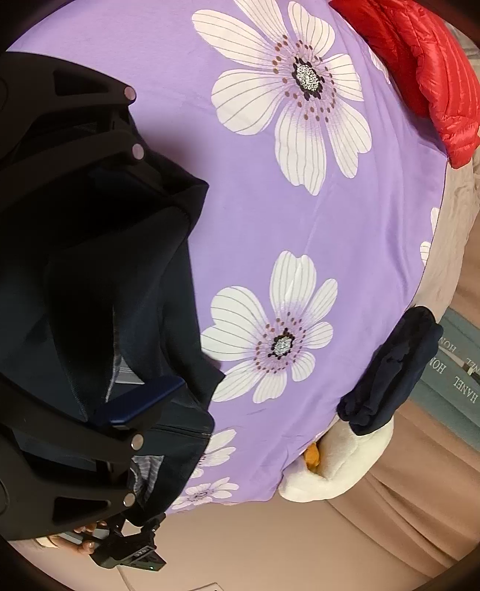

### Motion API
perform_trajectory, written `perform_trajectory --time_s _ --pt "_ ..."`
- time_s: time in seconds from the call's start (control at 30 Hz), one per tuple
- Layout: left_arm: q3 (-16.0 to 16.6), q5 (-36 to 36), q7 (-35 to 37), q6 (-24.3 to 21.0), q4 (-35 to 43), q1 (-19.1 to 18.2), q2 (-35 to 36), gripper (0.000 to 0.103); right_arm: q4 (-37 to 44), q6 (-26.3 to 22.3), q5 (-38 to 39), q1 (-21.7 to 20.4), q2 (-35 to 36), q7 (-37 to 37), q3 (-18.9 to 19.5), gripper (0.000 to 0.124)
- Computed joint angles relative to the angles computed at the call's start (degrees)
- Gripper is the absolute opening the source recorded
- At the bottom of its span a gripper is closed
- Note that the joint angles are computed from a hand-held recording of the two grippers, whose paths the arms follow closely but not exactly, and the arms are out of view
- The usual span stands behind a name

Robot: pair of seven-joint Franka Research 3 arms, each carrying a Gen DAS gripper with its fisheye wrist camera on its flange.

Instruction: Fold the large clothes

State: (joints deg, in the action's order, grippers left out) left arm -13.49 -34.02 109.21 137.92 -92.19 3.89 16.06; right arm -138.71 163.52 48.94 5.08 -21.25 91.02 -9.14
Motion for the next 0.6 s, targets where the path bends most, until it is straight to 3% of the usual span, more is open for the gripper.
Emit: perform_trajectory --time_s 0.33,0.5,0.6 --pt "0.1 -0.1 -1.7 0.9 2.1 0.5 1.2 0.089 0.6 1.0 3.6 0.3 0.2 -1.0 -1.4 0.072" --pt "0.1 1.9 -1.9 3.6 2.5 0.4 1.2 0.092 1.0 1.5 1.1 -1.2 0.6 0.6 -0.2 0.072" --pt "0.0 2.7 -1.9 4.3 2.1 0.6 0.9 0.092 0.6 3.6 -5.6 -4.7 0.6 5.4 2.8 0.074"
